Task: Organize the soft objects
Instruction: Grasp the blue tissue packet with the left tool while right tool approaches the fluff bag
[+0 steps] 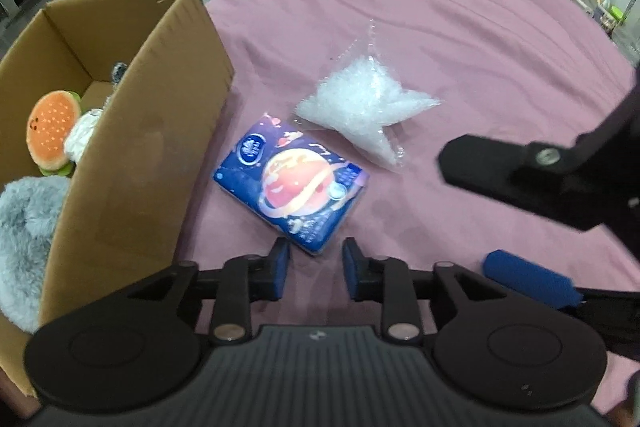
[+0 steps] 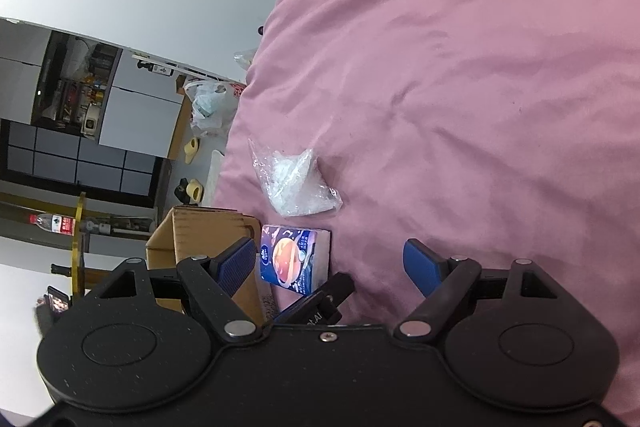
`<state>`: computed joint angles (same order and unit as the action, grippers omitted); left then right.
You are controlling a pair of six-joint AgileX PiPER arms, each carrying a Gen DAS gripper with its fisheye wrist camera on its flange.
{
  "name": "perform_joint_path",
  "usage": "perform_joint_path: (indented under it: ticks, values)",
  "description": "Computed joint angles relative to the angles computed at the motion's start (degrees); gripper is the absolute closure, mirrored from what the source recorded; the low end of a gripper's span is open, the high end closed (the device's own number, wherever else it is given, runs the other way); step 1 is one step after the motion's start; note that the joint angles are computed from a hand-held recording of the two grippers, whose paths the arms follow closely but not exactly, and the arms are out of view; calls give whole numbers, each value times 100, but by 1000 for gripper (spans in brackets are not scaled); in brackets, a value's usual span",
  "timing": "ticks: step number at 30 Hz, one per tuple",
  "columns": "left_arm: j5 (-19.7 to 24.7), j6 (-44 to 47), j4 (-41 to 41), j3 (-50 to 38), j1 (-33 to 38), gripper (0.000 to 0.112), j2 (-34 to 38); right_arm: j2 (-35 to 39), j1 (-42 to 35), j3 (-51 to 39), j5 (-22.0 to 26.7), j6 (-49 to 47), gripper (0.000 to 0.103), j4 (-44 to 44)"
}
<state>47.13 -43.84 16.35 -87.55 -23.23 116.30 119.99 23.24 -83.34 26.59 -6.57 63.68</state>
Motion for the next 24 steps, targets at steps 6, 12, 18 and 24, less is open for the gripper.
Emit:
perform_joint_path:
  ticks: [6,12,18,24]
  values:
    - [-408,-320,32,80,98,47,-147,-131,-11,213,-364,112,23,117]
    - [-128,-1049,397,-318,91,47,87,-132,-58,328,-558,166,23,257]
    - [383,-1761,780,-821,-61,47,454,-70,-113,361,-563,-336,23,830]
    - [601,-2117,829,-1088,-38,47,717,74,-165,233,-426,-515,23,971]
